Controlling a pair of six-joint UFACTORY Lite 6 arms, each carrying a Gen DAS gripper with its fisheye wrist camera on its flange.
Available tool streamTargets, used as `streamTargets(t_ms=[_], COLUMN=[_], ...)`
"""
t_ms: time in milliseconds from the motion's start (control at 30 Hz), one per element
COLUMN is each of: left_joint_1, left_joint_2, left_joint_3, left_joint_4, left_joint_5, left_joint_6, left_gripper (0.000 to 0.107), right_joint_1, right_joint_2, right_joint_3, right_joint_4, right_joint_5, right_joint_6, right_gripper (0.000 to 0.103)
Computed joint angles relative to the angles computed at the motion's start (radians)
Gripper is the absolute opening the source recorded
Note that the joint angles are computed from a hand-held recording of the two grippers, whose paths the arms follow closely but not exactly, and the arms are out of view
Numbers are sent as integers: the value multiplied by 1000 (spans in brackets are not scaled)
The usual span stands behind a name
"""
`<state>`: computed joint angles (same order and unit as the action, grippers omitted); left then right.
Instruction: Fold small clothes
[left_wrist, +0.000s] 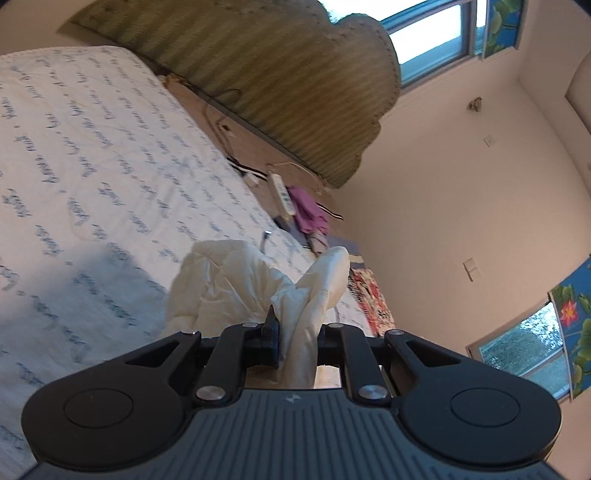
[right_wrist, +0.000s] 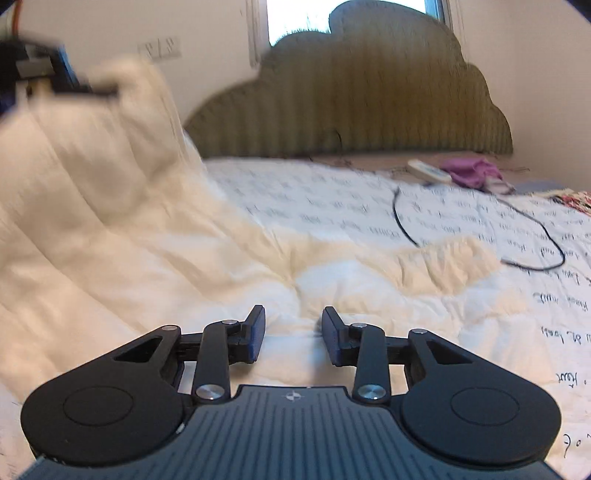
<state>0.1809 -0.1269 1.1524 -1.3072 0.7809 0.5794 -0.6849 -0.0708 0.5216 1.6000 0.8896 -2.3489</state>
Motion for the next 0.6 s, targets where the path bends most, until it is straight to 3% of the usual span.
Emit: streamTargets(t_ms=[200,300,500,600], left_joint_1=[-340,-491,-638,-693], left_joint_2=[120,245,555,742], left_joint_3=[205,333,634,865], left_joint_4=[200,359,521,766], left_joint_5=[-212,-304,-361,-338], left_joint_6=[-254,-427,-631,-862], left_gripper=[13,13,11,11], right_joint_1=[240,315,251,211], right_joint_2=[34,20,116,152], right_joint_3=[-85,-97,-98,-93], right_joint_4=[320,370,321,282], right_joint_5=[-118,-138,-13,40], right_joint_6=[-315,-362,-431,-421], right_gripper=[32,25,21,21])
